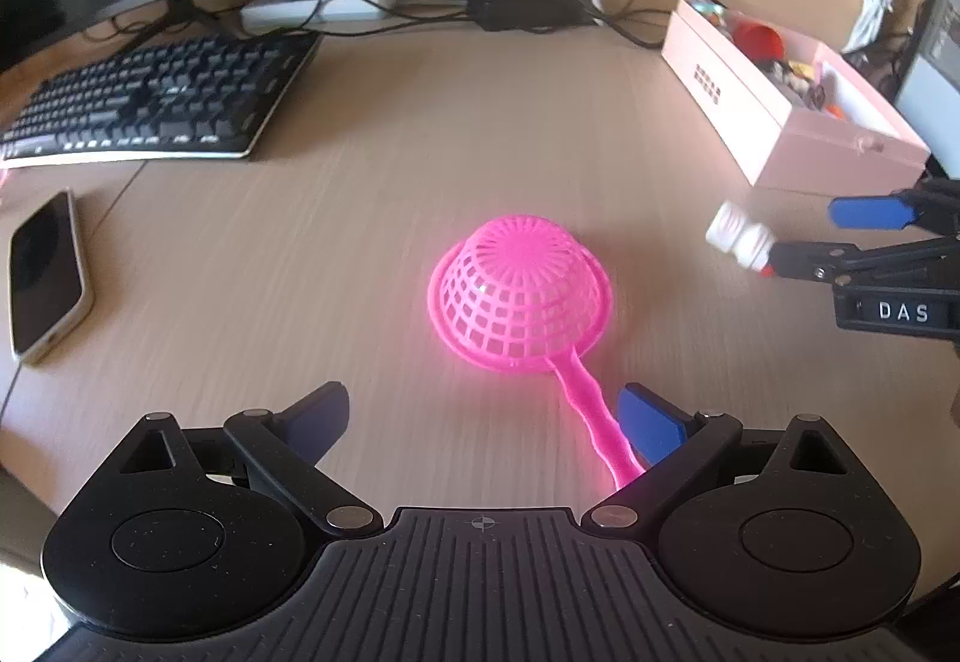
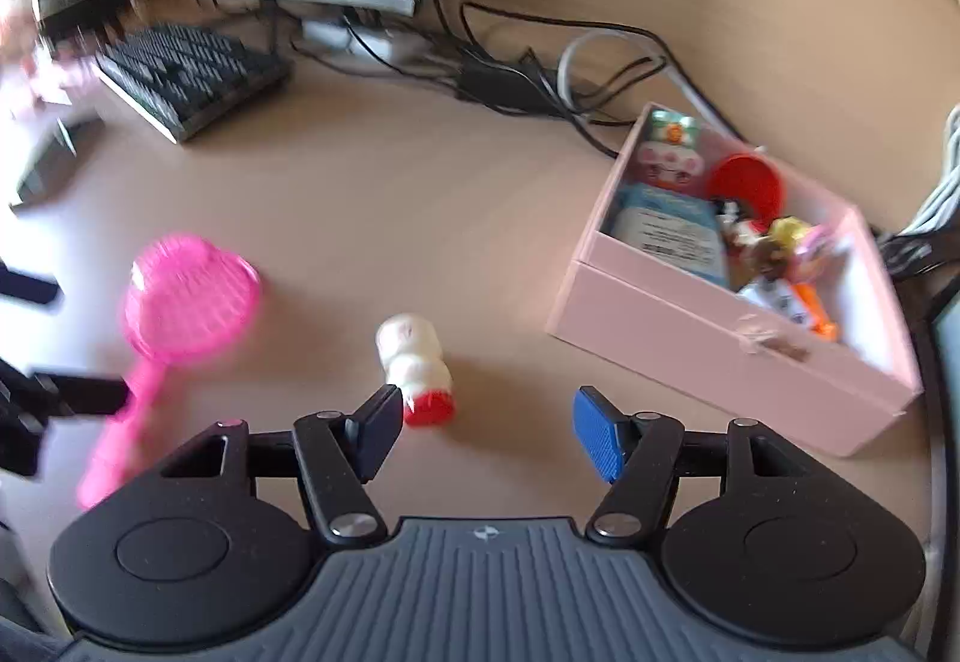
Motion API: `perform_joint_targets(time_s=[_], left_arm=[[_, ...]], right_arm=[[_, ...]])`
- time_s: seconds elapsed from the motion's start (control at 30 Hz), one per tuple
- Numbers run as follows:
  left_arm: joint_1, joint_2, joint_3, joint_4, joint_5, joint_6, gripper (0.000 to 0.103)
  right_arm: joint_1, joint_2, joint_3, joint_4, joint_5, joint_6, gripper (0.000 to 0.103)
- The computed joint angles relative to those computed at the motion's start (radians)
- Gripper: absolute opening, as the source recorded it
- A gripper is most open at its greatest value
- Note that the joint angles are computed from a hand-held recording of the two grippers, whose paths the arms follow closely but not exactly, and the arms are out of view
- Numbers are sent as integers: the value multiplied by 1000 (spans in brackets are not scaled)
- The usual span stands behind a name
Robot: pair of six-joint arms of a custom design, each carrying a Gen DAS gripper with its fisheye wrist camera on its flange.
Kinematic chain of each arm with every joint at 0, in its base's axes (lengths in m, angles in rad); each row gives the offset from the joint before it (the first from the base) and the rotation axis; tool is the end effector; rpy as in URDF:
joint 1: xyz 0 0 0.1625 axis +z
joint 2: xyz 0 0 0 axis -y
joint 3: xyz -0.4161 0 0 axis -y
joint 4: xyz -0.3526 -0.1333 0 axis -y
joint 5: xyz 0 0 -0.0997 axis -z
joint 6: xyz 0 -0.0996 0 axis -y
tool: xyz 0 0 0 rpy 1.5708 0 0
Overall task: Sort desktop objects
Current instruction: 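Take the pink strainer with the left gripper while the right gripper reaches the white bottle toy, then grasp the white bottle toy with the right gripper while the left gripper carries the strainer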
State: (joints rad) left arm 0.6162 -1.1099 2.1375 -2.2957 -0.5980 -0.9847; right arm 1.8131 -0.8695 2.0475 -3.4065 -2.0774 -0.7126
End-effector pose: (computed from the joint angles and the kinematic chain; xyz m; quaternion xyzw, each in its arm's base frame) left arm -0.2392 -0.4336 0.1501 0.0573 0.8749 -0.3057 0.3713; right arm 0.2110 -0.4995 0.1467 0.3491 -0.8509 0.2488 0.3035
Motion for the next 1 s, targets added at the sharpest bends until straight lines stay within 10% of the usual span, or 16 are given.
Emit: perform_joint_targets(time_s=[0.27,0.63,1.0], left_arm=[[2,6,0,-52,9,24,99],[104,121,-148,-21,11,77,99],[39,104,-137,-123,-26,249,87]], right_arm=[[-1,53,-72,112,36,-25,25],[11,-99,28,170,70,56,25],[12,-247,104,185,64,90,25]])
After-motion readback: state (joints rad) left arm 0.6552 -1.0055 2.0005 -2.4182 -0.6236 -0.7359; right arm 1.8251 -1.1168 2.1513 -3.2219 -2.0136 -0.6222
